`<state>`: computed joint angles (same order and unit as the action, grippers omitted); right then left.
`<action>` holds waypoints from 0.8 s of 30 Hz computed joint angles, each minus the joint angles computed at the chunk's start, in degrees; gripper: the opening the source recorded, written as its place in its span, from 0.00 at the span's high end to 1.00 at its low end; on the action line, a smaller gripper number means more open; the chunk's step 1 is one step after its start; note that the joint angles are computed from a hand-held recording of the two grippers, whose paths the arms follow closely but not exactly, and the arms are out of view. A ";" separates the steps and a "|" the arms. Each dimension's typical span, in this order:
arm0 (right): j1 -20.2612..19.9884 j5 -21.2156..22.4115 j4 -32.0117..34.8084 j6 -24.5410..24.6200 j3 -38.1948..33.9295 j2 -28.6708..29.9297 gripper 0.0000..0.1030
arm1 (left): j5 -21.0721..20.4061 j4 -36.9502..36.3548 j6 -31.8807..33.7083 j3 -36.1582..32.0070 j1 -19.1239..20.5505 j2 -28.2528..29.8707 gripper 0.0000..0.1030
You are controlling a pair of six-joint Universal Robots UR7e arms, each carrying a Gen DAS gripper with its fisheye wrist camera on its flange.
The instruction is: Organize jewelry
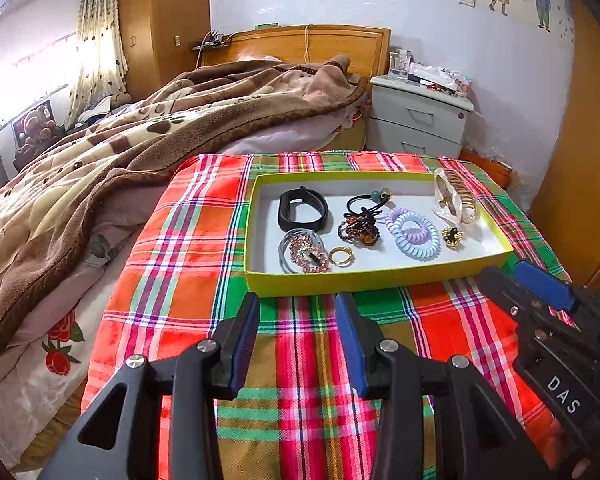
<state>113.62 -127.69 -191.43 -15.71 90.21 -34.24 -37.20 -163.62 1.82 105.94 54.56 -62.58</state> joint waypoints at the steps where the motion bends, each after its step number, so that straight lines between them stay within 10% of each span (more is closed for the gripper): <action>1: 0.02 0.00 -0.08 -0.02 0.05 -0.01 0.55 | -0.06 -0.20 -0.02 0.20 -0.03 -0.11 0.60; 24: 0.40 -0.37 -0.27 0.22 0.19 0.20 0.55 | 0.27 1.58 -1.78 0.35 -0.11 -0.75 0.60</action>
<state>114.02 -128.06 -191.70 -15.49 90.40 -34.05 -36.93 -162.04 0.03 106.29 54.45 -63.34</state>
